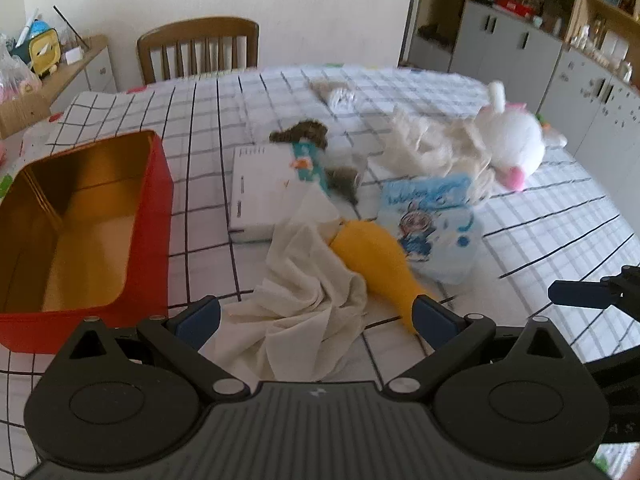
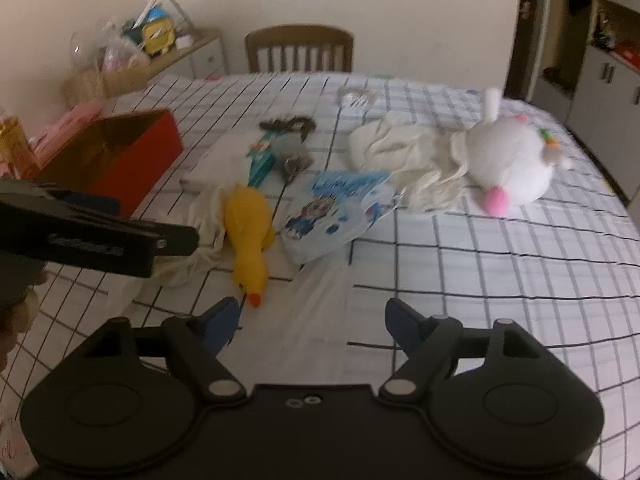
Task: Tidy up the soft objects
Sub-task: 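Lower the left tool to the white cloth and close on it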
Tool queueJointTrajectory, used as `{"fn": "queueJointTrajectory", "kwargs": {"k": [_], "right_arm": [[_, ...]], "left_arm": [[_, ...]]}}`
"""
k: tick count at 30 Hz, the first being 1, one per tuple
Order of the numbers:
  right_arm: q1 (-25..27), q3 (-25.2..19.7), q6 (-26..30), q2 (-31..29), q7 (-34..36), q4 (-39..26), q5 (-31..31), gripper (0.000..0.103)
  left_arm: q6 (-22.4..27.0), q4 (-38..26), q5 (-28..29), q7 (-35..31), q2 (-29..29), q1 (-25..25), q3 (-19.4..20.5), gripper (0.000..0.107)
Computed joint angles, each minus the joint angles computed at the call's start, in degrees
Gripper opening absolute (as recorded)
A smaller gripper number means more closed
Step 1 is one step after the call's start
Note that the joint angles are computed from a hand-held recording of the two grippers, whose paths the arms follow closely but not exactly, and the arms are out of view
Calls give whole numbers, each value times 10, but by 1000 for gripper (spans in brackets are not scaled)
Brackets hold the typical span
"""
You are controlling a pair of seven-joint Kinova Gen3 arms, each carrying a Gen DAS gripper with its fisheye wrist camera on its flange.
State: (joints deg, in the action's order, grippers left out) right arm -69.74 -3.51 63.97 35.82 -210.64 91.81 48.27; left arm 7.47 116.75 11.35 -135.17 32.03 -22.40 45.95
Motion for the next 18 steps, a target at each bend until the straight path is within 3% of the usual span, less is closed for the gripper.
{"fn": "queueJointTrajectory", "kwargs": {"k": [6, 11, 14, 18], "right_arm": [[25, -5, -49, -5, 29, 21, -6, 76], [35, 0, -80, -7, 45, 32, -12, 72], [40, 2, -91, -6, 57, 33, -17, 65], [37, 8, -97, -3, 66, 32, -19, 57]], "left_arm": [[-14, -8, -13, 20, 6, 53, -48, 102], [-8, -20, -23, 41, 9, 82, -78, 94], [5, -30, -26, 49, 12, 94, -93, 81], [13, -35, -19, 50, 14, 102, -105, 74]]}}
